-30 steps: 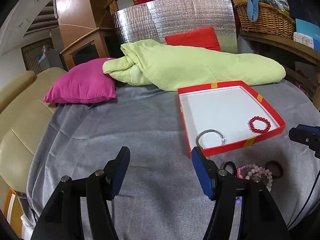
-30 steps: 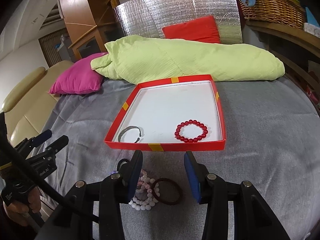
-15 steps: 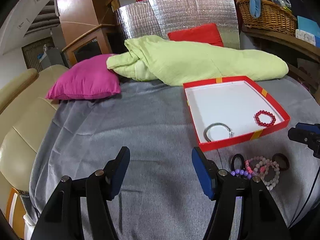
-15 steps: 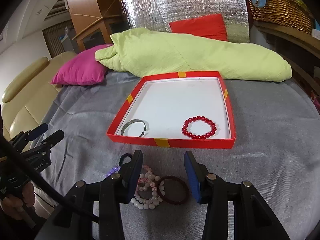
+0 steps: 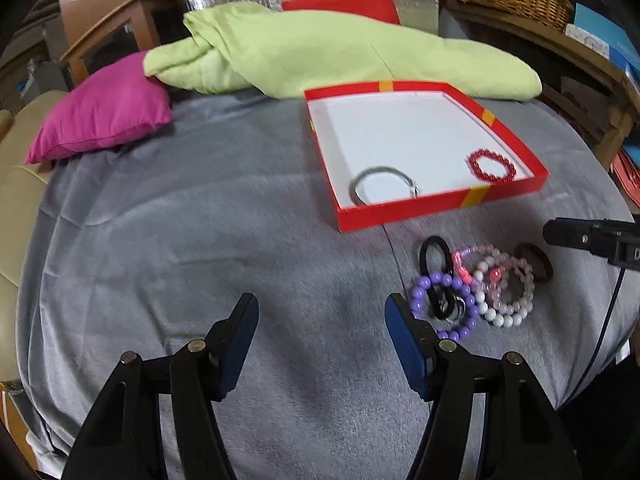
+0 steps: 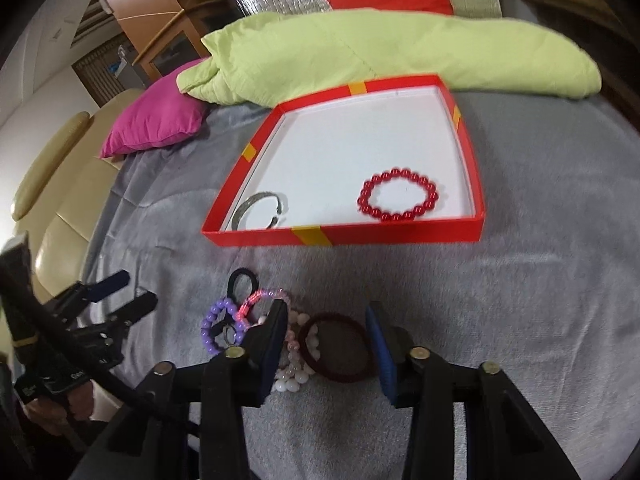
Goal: Organize jewelry
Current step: 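Move both tools back over the remaining jewelry pile, then grasp the pink bead bracelet with the right tool while the left tool grasps the purple bead bracelet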
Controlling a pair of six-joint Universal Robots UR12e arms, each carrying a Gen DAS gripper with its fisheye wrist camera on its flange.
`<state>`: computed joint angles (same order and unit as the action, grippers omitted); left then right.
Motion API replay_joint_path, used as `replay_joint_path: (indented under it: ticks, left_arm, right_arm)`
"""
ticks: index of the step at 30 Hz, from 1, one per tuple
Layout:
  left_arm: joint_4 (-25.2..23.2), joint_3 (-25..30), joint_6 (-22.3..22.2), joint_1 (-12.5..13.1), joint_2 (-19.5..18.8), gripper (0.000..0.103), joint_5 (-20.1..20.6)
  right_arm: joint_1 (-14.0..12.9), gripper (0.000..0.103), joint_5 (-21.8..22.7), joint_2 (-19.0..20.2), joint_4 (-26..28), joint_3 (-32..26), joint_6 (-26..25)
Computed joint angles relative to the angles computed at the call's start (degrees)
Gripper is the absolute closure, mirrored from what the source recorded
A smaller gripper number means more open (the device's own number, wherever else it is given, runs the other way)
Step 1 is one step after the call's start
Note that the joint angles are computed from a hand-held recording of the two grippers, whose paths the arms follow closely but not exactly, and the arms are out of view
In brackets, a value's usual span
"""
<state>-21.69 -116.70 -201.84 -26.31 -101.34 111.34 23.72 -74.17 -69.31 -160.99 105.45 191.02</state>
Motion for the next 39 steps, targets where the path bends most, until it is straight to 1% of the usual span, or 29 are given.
replay_joint_path:
  ticks: [2, 3, 4, 6, 8, 9, 12, 15, 16, 17, 18, 20, 22, 23, 26, 28, 30, 33, 37, 39]
  left_arm:
    - [-1.2, 0.2, 0.3, 0.1, -0.3, 0.036, -0.7]
    - [-1.8, 0.4, 0.4, 0.1, -0.4, 0.036, -0.9]
    - [-2.6, 0.6, 0.3, 0.2, -0.5, 0.036, -1.0]
    - [-3.7, 0.9, 0.2, 0.3, -0.7, 0.036, -1.6]
    - [-4.0, 1.0, 0.2, 0.5, -0.7, 0.036, -2.6]
    - [-4.1, 1.0, 0.3, 0.6, -0.8, 0.036, -3.1]
    - [-4.3, 1.1, 0.7, 0.8, -1.0, 0.036, -4.5]
    - [-4.3, 1.3, 0.8, 0.9, -1.1, 0.036, -5.5]
    - [-4.1, 1.3, 0.8, 1.0, -1.1, 0.036, -5.9]
    - [-3.8, 1.2, 0.8, 1.0, -1.0, 0.036, -6.3]
    - [-3.2, 1.1, 0.9, 1.1, -1.0, 0.036, -6.7]
    - [-1.5, 0.8, 1.3, 1.2, -0.8, 0.036, -8.0]
    - [0.0, 0.5, 1.7, 1.5, -0.8, 0.036, -9.3]
    - [0.3, 0.5, 1.9, 1.6, -0.9, 0.036, -9.9]
    - [0.5, 1.0, 3.1, 1.9, -1.5, 0.036, -12.4]
    - [0.7, 1.4, 4.4, 1.8, -1.9, 0.036, -14.0]
    - [0.5, 1.8, 6.9, 1.2, -2.4, 0.035, -15.1]
    - [-1.3, 2.6, 9.3, 0.7, -3.0, 0.034, -15.4]
    - [-3.1, 3.0, 8.9, 0.9, -3.4, 0.034, -15.8]
    - [-4.0, 3.2, 8.7, 1.6, -3.6, 0.034, -18.3]
  right_arm:
    - [-0.6, 0.064, 2.6, 0.0, 0.0, 0.3, 0.2]
    - [-0.9, 0.064, 4.3, 0.0, -0.4, 0.5, -0.4]
    - [-0.9, 0.064, 5.1, -0.1, -0.6, 0.6, -1.0]
    - [-0.7, 0.064, 5.6, -0.1, -0.5, 0.6, -2.7]
    - [-0.3, 0.064, 5.9, 0.1, 1.3, 0.1, -4.2]
    - [0.0, 0.064, 5.6, 0.3, 2.6, -0.3, -4.9]
    - [1.2, 0.064, 2.7, 0.9, 5.4, -1.4, -6.9]
    - [2.3, 0.064, -0.1, 1.6, 5.6, -1.8, -7.7]
    - [2.6, 0.072, -0.7, 1.8, 5.6, -1.9, -8.0]
    - [2.9, 0.086, -1.9, 2.0, 5.4, -2.0, -8.5]
    - [3.4, 0.089, -3.9, 2.1, 4.7, -2.0, -8.8]
    - [3.7, 0.094, -5.7, 2.1, 3.0, -1.6, -8.5]
    - [3.5, 0.094, -5.9, 1.9, 0.8, -1.1, -7.5]
    - [3.4, 0.094, -5.9, 1.7, -0.9, -0.7, -6.7]
    - [2.9, 0.094, -6.1, 1.4, -3.5, -0.2, -4.4]
    - [2.4, 0.094, -5.9, 1.3, -3.9, -0.1, -2.3]
    - [1.9, 0.094, -5.3, 1.3, -3.6, -0.2, -0.7]
    - [1.4, 0.094, -5.1, 1.2, -3.3, -0.2, 0.7]
    - [1.3, 0.094, -4.8, 1.1, -3.8, 0.0, 1.7]
    - [1.2, 0.094, -4.6, 1.0, -3.8, 0.0, 2.0]
